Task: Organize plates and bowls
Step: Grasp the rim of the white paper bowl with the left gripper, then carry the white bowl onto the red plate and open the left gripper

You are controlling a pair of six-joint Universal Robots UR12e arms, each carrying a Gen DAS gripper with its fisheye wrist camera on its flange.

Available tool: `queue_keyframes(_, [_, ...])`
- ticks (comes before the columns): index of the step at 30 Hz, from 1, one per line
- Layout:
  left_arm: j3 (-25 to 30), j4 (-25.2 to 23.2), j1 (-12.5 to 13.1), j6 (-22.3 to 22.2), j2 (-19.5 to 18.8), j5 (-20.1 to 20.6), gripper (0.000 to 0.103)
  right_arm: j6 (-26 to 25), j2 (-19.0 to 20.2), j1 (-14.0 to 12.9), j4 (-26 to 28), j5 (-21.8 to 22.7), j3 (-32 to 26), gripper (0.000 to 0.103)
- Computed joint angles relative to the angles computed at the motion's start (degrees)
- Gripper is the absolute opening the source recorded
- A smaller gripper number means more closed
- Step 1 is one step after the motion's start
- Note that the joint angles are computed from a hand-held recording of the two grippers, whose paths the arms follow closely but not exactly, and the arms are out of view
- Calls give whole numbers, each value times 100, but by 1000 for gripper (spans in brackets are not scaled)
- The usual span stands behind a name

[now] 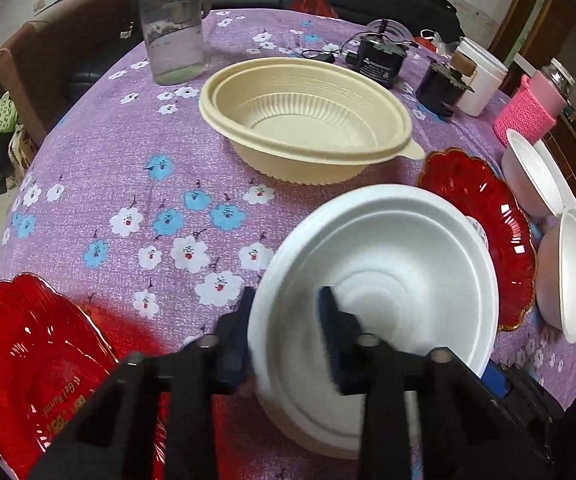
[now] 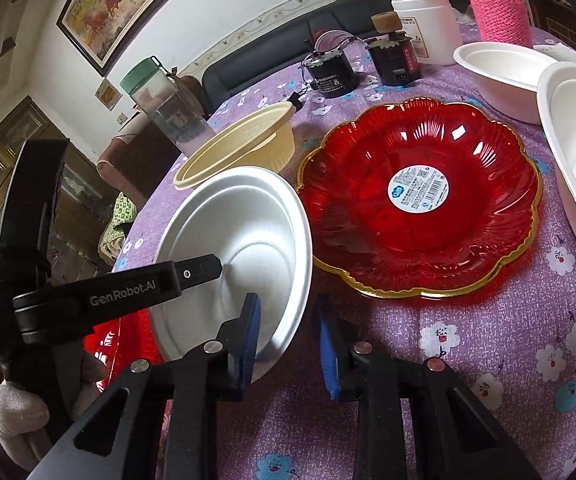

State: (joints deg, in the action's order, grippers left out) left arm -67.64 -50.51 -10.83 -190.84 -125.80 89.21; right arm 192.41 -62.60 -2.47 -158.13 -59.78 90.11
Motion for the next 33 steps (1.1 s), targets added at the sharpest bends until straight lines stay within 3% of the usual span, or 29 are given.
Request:
queue_keyframes(6, [-161, 269, -30, 2, 99, 122, 18, -7, -15, 3, -34, -39, 25, 20])
queue_keyframes(17, [-514, 636, -67, -121, 377, 211, 14, 235, -81, -73, -345, 173, 140, 17])
queue_keyframes(26, [-1136, 1144, 10, -194, 912, 216, 13, 35, -331, 21, -447, 232, 286, 16])
queue_keyframes(33, [-1694, 1477, 225, -386, 1394, 228, 13, -315, -479, 224, -319, 417, 184, 16])
